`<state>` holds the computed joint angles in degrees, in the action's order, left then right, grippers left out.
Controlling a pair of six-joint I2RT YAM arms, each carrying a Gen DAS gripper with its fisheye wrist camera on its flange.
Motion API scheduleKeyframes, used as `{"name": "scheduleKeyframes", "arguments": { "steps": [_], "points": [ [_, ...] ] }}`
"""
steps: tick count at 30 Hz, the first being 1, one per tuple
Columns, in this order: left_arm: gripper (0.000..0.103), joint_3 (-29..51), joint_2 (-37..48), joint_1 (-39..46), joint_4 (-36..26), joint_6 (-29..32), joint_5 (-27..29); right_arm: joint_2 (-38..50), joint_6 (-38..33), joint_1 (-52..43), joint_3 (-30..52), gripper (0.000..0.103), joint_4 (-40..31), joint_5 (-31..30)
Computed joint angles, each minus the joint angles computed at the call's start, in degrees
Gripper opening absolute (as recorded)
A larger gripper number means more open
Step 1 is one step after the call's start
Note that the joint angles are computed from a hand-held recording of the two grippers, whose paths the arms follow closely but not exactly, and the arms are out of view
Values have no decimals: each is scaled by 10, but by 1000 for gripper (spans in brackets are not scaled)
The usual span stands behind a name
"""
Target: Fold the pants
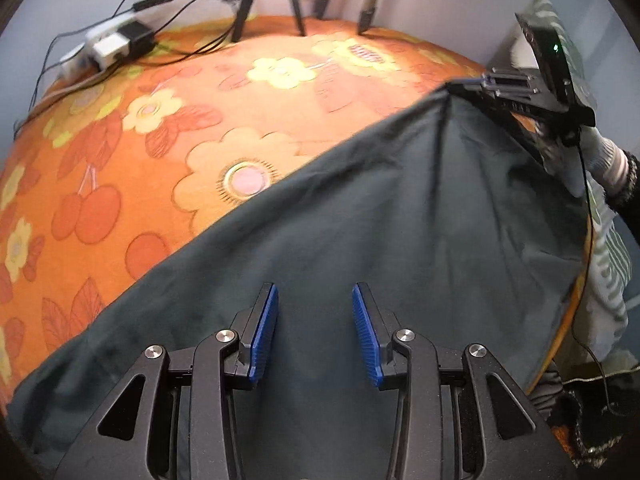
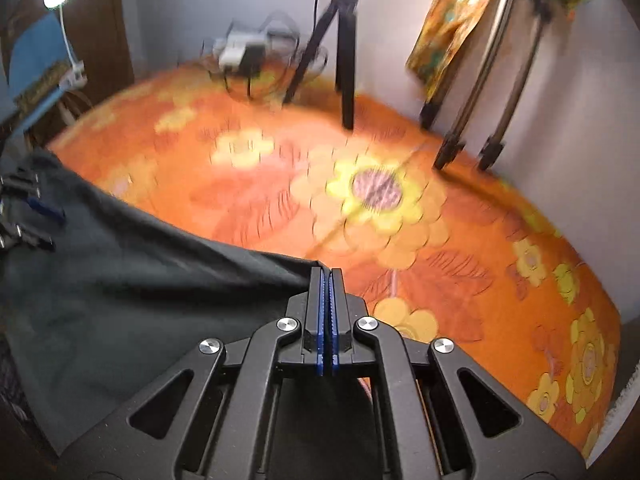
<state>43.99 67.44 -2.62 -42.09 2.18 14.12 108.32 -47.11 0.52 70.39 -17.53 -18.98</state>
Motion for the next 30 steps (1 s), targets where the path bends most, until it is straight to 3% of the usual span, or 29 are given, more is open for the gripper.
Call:
{"name": "scheduleKeyframes", "arguments": {
  "steps": [3,8,11,13,19,23,27,30],
  "points": [
    [37,-9,-16,15,-7,6,-8,3,35,-13,6,10,16,12],
    [37,-20,-91,70,-58,22,1,-46,36,-75,21,14,-81,-84],
    [37,-28,-148,115,-102,45,16,-100,-34,-127,-4,24,-184,-149],
    [37,-33,-174,149,-129,63,32,-140,-108,-172,-39,26,-249,-179],
    [37,-42,-264,212,-234,112,67,-203,-329,-336,-143,28,-394,-191],
    [37,-12,-288,155,-278,91,49,-255,-446,-409,-234,44,-383,-167],
    [37,29,-290,67,-299,25,43,-276,-487,-441,-269,44,-381,-165],
    [37,55,-296,-103,-304,-90,-57,-290,-531,-466,-270,44,-406,-181]
  ]
}}
